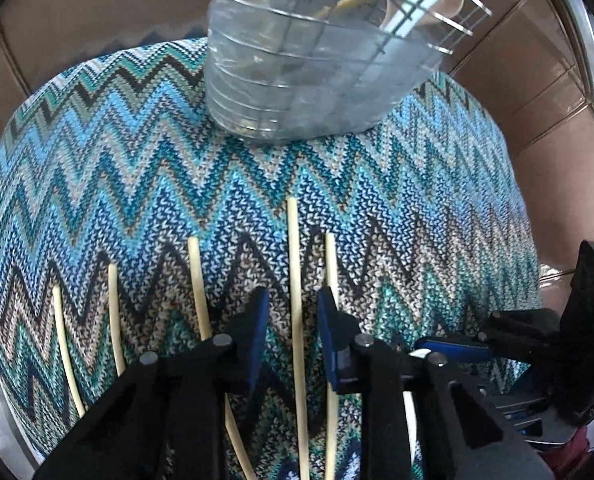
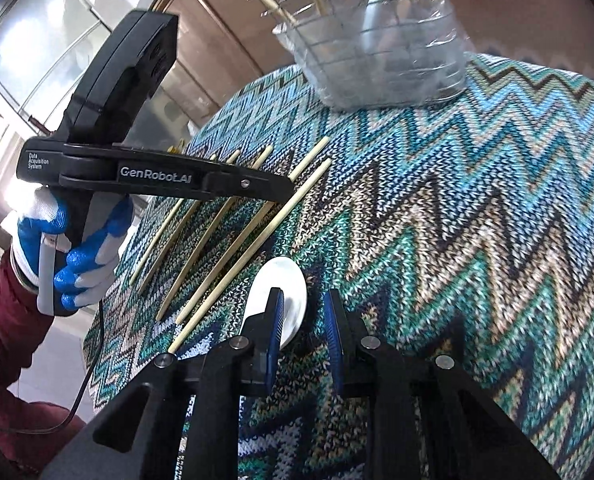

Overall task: Organize utensils
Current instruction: 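Grasp a third white spoon with the right tool while the left tool grasps a chopstick, then lift the spoon into the wire holder with the right tool while the left drops its chopstick in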

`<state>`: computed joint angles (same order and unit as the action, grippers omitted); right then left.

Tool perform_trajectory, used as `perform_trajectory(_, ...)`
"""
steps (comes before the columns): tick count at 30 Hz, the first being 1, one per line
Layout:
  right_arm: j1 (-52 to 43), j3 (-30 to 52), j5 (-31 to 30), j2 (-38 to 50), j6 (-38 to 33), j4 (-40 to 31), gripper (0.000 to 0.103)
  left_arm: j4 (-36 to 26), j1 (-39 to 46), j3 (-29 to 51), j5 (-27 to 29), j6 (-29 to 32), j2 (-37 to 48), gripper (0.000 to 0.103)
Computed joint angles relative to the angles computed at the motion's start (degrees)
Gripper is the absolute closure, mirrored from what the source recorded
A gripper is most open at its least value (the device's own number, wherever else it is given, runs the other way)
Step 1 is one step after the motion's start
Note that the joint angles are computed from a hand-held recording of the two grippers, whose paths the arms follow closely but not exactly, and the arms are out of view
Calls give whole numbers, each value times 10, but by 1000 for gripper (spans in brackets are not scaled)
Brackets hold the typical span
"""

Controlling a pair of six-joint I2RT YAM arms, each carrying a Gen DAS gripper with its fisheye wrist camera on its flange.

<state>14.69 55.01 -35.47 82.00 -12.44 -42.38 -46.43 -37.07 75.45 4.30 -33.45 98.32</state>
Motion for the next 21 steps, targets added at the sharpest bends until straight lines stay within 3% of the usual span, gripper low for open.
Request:
perform_trajectory(3, -6, 25, -19, 35, -28, -17, 81, -8, 0, 18, -2, 6, 16, 84)
perform_trajectory(8, -6, 66, -33, 84, -68, -47, 95, -6, -10, 31, -18, 3, 34, 95)
perform_trajectory(11, 0, 69, -31, 86, -74, -42, 97, 3, -16, 31, -21, -6, 36, 98)
perform_trajectory(21, 23, -13, 26, -76, -36, -9, 98, 54, -70, -68, -99, -45, -119, 98)
